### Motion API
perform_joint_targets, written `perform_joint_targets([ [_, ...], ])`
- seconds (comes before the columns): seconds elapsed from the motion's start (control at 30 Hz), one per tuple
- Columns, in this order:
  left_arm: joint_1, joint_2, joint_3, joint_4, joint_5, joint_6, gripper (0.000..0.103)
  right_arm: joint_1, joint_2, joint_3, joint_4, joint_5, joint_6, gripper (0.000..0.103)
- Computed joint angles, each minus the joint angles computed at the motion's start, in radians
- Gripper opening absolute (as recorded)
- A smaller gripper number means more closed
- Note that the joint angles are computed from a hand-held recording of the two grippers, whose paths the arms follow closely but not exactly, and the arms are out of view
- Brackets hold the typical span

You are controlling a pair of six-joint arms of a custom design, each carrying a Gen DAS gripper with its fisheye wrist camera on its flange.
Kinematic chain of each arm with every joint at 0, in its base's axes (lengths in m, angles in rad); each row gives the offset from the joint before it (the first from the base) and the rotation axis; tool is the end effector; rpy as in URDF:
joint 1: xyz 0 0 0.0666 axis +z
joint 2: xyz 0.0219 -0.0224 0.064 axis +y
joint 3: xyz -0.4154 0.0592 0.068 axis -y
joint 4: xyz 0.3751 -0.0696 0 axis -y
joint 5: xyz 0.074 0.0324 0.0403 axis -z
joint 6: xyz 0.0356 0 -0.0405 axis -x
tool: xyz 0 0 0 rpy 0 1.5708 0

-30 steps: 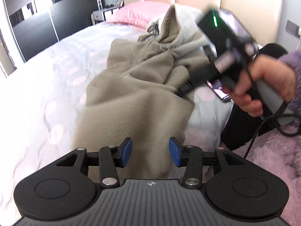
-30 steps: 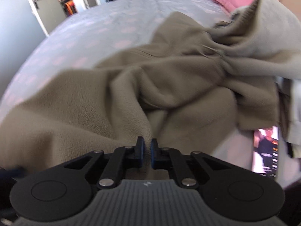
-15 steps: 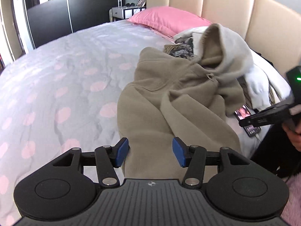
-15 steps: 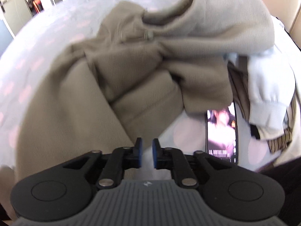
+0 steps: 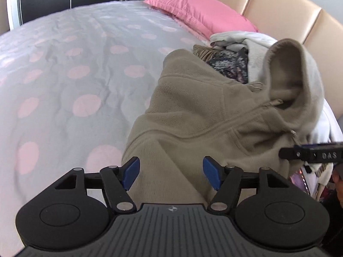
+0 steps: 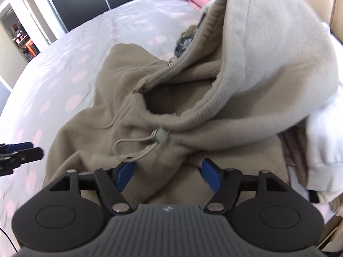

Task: Fold clothes

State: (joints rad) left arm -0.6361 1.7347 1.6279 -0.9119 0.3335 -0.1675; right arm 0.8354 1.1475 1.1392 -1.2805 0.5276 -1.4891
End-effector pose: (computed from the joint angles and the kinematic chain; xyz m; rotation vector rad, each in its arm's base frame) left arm 0.4642 -0.3578 0.3976 1.1388 2.3608 -0.6008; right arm 0.2265 0.2230 0.4335 0.9109 2.3826 0.0585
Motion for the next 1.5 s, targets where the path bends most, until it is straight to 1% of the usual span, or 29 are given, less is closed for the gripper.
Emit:
perform_joint_targets([
  [0.13,-0.014,0.127,0.111,-0.087,-0.095,0.010,0.066,-0.084,0.003,-0.053,0.115,-0.065,0.055,0.075],
  [0.17,-0.011,0.149,0.127,-0.101,-0.101,0.011,0.066,-0.098,0.009,-0.060,0.131,-0.073,0.069,0.075],
  [0.23,0.004,0.187,0.147,-0.125,-0.065,0.021,0.073,-0.118,0.024,-0.069,0.157,-0.081,0.101,0.075],
  [0.3,0.020,0.209,0.147,-0.134,-0.015,0.048,0.074,-0.126,0.035,-0.078,0.180,-0.078,0.125,0.073],
  [0.33,0.026,0.217,0.143,-0.133,0.009,0.064,0.073,-0.128,0.038,-0.082,0.191,-0.075,0.136,0.068],
  [0.37,0.028,0.218,0.132,-0.121,0.024,0.083,0.072,-0.127,0.040,-0.085,0.199,-0.069,0.139,0.066],
  [0.4,0.027,0.214,0.116,-0.100,0.031,0.100,0.071,-0.125,0.043,-0.087,0.204,-0.061,0.136,0.060],
  [0.43,0.025,0.207,0.100,-0.080,0.032,0.111,0.066,-0.123,0.045,-0.089,0.209,-0.053,0.133,0.051],
  [0.47,0.019,0.194,0.082,-0.061,0.029,0.112,0.059,-0.117,0.047,-0.087,0.210,-0.041,0.130,0.046],
  [0.5,0.014,0.179,0.067,-0.048,0.030,0.114,0.045,-0.108,0.049,-0.081,0.206,-0.026,0.129,0.040],
  [0.53,0.007,0.162,0.053,-0.040,0.022,0.113,0.034,-0.099,0.051,-0.074,0.202,-0.012,0.127,0.035],
  [0.57,0.000,0.144,0.038,-0.030,0.008,0.104,0.029,-0.087,0.057,-0.063,0.190,0.007,0.130,0.033],
  [0.6,-0.005,0.125,0.024,-0.020,-0.005,0.099,0.021,-0.073,0.066,-0.045,0.170,0.029,0.135,0.030],
  [0.63,-0.006,0.105,0.010,-0.010,-0.013,0.108,0.014,-0.060,0.075,-0.027,0.150,0.050,0.139,0.028],
  [0.7,0.003,0.062,-0.014,0.008,-0.008,0.152,0.012,-0.034,0.086,0.012,0.112,0.092,0.144,0.026],
  [0.77,0.012,0.012,-0.038,0.027,-0.003,0.182,0.011,-0.003,0.085,0.057,0.071,0.155,0.151,0.025],
  [0.87,0.024,-0.090,-0.078,0.060,-0.021,0.181,0.011,0.034,0.099,0.169,-0.003,0.251,0.197,0.024],
  [0.93,0.036,-0.155,-0.090,0.074,-0.032,0.197,0.010,0.050,0.112,0.264,-0.027,0.308,0.270,0.023],
  [1.03,0.068,-0.244,-0.083,0.071,-0.046,0.235,0.010,0.073,0.146,0.423,-0.017,0.381,0.407,0.023],
  [1.1,0.085,-0.305,-0.066,0.067,-0.081,0.253,0.010,0.084,0.178,0.525,0.048,0.393,0.543,0.022],
  [1.2,0.118,-0.400,-0.042,0.074,-0.132,0.259,0.009,0.135,0.258,0.706,0.079,0.446,0.673,0.022],
  [1.27,0.147,-0.457,-0.015,0.064,-0.137,0.267,0.009,0.169,0.305,0.813,0.121,0.484,0.778,0.022],
  [1.3,0.151,-0.481,-0.001,0.056,-0.149,0.267,0.009,0.183,0.325,0.863,0.154,0.501,0.842,0.022],
  [1.37,0.155,-0.522,0.031,0.036,-0.173,0.263,0.009,0.179,0.362,0.964,0.238,0.495,0.992,0.022],
  [1.4,0.146,-0.538,0.042,0.025,-0.190,0.259,0.009,0.186,0.380,1.017,0.240,0.494,1.031,0.022],
  [1.43,0.137,-0.553,0.051,0.014,-0.204,0.253,0.009,0.194,0.404,1.079,0.222,0.495,1.054,0.022],
  [1.5,0.103,-0.576,0.048,0.003,-0.226,0.253,0.009,0.206,0.440,1.177,0.174,0.492,1.066,0.022],
])
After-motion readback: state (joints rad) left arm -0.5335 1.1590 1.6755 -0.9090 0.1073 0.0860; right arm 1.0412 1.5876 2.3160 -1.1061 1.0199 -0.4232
